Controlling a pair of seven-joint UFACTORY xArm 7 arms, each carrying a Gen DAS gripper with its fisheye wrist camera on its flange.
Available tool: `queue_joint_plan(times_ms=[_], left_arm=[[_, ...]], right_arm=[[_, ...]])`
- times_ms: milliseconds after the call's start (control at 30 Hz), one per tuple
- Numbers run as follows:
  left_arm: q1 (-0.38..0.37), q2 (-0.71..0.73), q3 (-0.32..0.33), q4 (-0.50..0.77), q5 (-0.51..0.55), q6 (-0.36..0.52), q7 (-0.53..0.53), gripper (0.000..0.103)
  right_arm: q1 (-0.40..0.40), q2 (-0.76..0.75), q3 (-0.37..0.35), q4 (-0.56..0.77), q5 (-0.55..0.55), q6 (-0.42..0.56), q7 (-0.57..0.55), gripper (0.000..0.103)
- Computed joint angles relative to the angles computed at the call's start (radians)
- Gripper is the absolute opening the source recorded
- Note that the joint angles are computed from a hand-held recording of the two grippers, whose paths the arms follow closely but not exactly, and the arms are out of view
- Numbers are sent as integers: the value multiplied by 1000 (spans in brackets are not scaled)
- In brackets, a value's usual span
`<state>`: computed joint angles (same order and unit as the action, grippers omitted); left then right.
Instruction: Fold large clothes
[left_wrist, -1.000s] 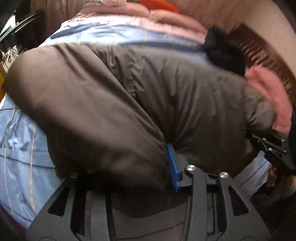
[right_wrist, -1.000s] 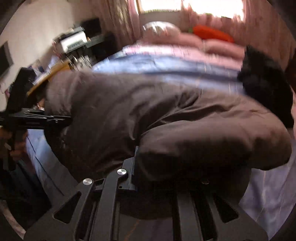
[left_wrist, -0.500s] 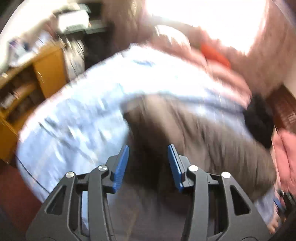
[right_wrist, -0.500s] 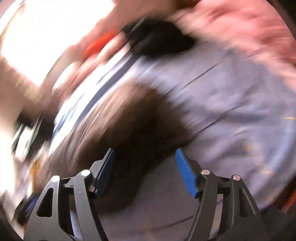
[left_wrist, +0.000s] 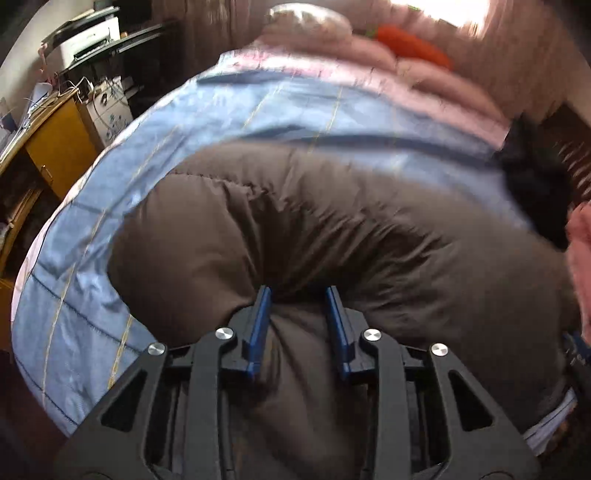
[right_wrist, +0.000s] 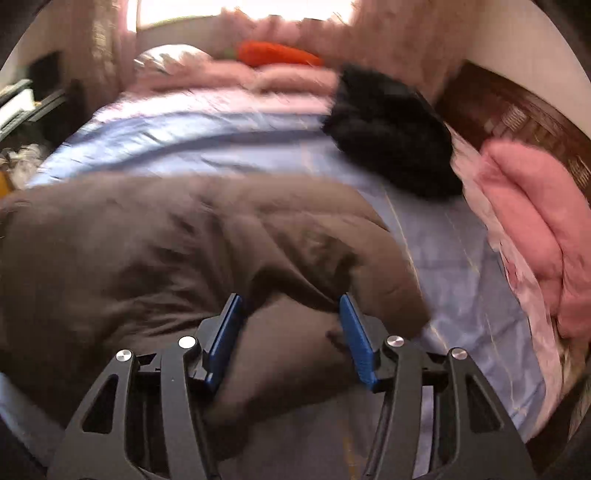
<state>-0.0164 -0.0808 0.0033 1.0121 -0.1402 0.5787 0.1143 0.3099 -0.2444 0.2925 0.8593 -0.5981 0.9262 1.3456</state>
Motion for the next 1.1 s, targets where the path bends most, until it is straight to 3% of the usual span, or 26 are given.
queue_joint_plan(times_ms=[67,100,300,400,467,567,667,800,900,967,1100], left_arm=[[1,15,-3,-21,23,4,-8,32],[1,27,-4,-19,26,12,-8,32],[12,109,0,42,-22,101,-26,33],[10,97,-6,29,9,91,-33,32],[10,48,-6,-3,20,63,-46,29],[-13,-107,6,-108,-74,-14,88,30],[-64,-232,15,-196,-122,-68,177,35],[-81,-240,-18,-249,-57,-31,157,35],[-65,-230,-55,-312,47,-122,113,38],[-80,-202,-36,-307,41,-117,117,39],[-87,-158,-31,-270,31,-63,81,40]], right_arm=[[1,-40,-67,-103,96,-138,19,54],[-26,-27,-58,-106,105,-171,15,54],[-39,48,-36,-72,95,-165,5,55],[-33,60,-44,-56,101,-155,1,55],[-29,42,-18,-30,52,-77,63,53],[-8,-23,56,10,-106,14,183,50],[30,-19,96,69,-176,3,176,50],[78,86,84,123,-140,-31,117,50],[114,145,56,123,-137,-31,104,50],[136,189,41,143,-160,0,92,55],[160,231,-7,142,-152,-32,89,60]])
